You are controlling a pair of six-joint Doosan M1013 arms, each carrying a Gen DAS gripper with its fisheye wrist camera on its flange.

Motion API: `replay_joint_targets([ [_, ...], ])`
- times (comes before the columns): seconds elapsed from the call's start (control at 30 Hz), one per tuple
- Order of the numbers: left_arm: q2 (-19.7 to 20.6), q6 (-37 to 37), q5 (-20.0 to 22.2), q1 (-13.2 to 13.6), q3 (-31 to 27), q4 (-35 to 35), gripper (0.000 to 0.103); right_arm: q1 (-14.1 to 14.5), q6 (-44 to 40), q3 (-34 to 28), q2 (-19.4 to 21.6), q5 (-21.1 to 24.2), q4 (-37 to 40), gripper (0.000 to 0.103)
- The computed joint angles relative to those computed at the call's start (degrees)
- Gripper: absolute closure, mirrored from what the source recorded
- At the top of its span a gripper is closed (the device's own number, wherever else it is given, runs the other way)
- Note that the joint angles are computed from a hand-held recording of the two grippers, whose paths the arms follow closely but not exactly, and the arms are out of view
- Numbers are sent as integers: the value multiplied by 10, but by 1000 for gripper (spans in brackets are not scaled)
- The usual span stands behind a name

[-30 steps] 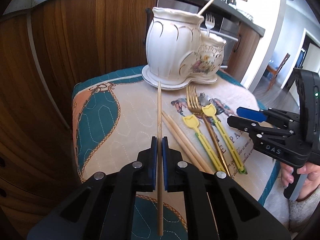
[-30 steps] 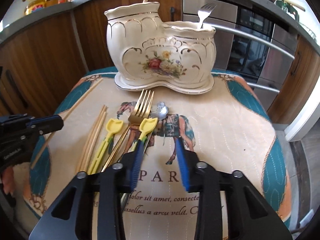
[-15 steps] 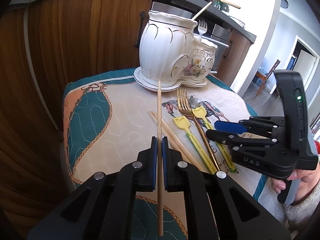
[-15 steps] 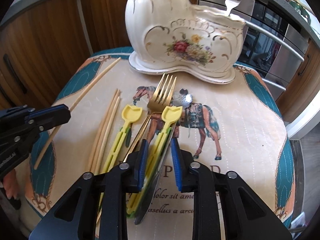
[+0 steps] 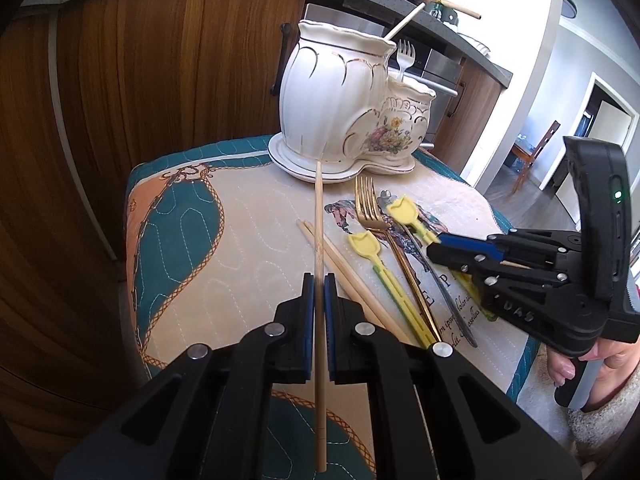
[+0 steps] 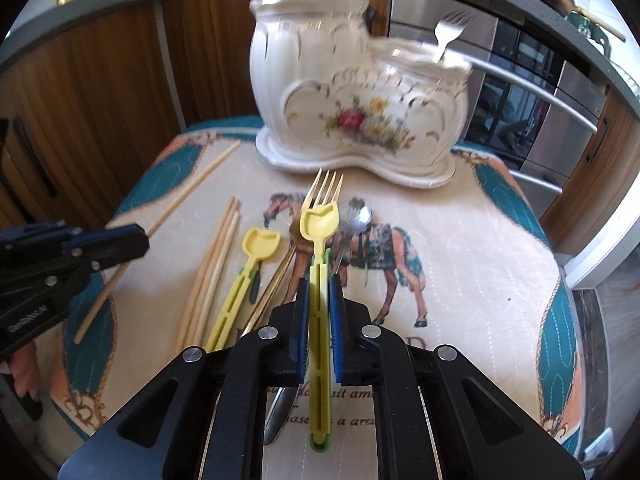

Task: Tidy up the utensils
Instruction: 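Lift chopstick and yellow-green utensil with both tools over the holder cups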

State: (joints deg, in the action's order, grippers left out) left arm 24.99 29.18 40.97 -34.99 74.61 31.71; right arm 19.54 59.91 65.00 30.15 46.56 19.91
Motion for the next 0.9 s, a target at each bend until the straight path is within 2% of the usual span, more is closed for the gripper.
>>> replay_joint_targets([
  [0.1, -8, -19, -22, 0, 11, 19, 98, -8, -7, 7, -7, -20, 27, 92],
  [0.23, -15, -54, -31, -3, 17, 58, 98, -17, -18, 10, -13, -41, 61, 92],
  [0.43, -27, -107, -45, -5, 12, 150, 98, -32, -72, 4, -19, -110, 156, 92],
  [0.63, -17, -161, -62, 4, -36, 274, 98, -42, -98, -76, 23, -118, 278, 92],
  [0.73, -2, -183, -87, 18, -66, 290, 98, -40, -62, -125, 51, -122, 274, 92],
  [0.9, 29, -233, -138, 43, -110, 313, 98, -46, -94, -180, 93, -106, 368, 92],
])
